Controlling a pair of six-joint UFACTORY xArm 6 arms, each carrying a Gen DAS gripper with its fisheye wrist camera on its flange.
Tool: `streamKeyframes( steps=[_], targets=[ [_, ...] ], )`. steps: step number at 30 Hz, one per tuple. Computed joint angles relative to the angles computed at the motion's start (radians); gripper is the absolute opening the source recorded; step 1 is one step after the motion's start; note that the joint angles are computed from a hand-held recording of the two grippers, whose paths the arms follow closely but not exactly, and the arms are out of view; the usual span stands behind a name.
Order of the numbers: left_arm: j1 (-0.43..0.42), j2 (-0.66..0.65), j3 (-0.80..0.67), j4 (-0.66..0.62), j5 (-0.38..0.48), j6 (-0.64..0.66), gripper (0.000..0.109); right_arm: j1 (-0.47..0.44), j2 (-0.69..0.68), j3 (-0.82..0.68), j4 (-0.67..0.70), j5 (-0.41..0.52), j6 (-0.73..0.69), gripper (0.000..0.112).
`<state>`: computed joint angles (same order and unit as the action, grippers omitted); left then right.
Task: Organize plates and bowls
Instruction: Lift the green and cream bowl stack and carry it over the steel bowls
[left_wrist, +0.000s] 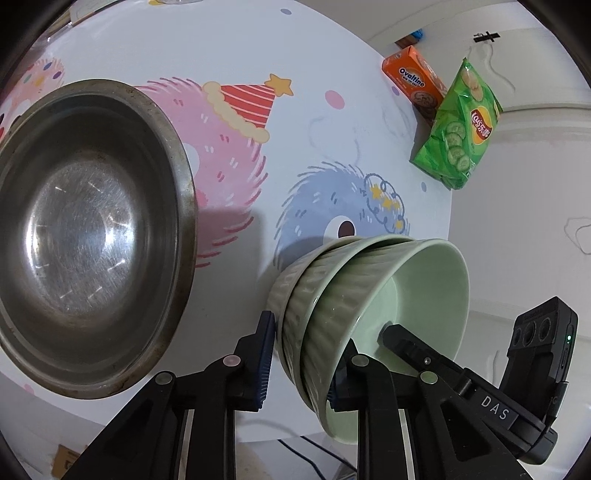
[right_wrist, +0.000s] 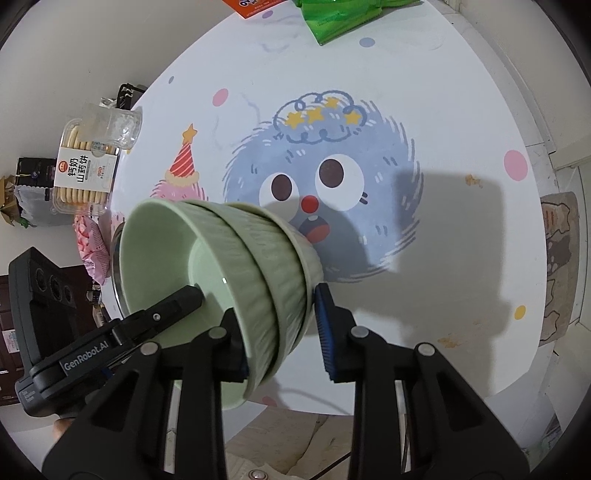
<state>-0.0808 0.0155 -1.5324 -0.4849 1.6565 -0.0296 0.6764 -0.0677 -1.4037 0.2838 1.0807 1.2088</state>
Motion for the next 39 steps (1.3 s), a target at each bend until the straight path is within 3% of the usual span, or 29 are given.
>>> streamKeyframes(
  steps=[22,31,39],
  targets=[
    [0.010,0.012,-0.060,0.006,0.022,0.008,0.022,-0.002,0.017,-0.058,-0.019,0.025,-0.006,0.031],
    [0.042,0.052,-0.184,-0.006,0.063,0.009,0.022,-0.009,0.094,-0.217,-0.061,0.087,-0.012,0.031],
    [0.118,0.080,-0.304,-0.006,0.096,0.011,0.022,0.006,0.256,-0.490,-0.090,0.163,-0.045,0.031]
  ],
)
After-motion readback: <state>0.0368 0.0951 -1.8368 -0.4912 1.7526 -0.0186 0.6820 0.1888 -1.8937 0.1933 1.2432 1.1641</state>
